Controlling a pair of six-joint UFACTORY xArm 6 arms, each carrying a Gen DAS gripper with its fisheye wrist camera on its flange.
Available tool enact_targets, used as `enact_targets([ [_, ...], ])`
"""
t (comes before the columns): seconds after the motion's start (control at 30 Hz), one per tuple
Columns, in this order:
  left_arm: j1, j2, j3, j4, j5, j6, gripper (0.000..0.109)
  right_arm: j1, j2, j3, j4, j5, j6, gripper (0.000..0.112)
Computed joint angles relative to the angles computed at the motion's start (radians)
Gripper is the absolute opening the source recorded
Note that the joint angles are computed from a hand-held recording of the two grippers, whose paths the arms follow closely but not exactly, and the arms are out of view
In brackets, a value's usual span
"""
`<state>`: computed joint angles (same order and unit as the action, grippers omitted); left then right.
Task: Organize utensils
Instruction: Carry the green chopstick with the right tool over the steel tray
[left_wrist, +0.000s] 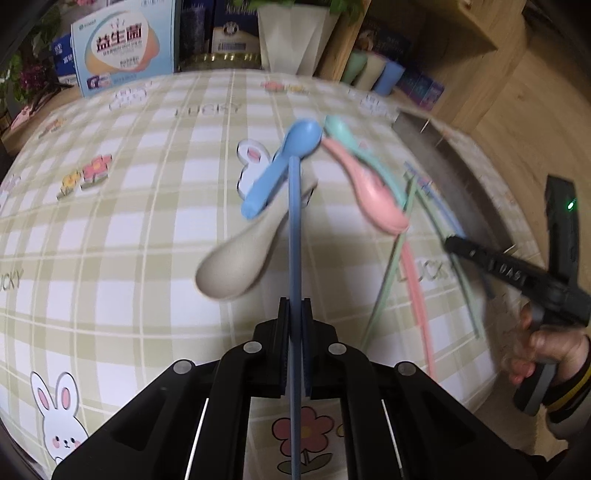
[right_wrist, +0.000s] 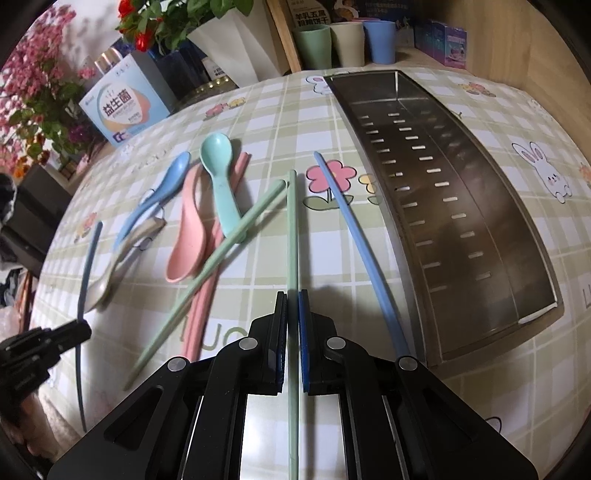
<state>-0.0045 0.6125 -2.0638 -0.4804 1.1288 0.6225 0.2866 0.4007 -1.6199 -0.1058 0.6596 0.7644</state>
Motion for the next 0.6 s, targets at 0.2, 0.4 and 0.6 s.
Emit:
enact_targets([
  [0.2,0.013,0.013,-0.041,-0.048,0.025,-0.025,0.006,0.002,-0.031,0.023,-0.002,-0.022,0.002,0.006],
  [0.4,0.024,-0.015,-0.014,-0.067,0.0,-0.027,0.006,-0.017,-0.06,0.0,-0.052,-0.008,-0.04,0.006],
  [0.6,0.025,0.021,-0.097,-0.069,0.014,-0.055,0.006,-0.104,-0.015,-0.138,-0.137,0.09,-0.137,0.006],
])
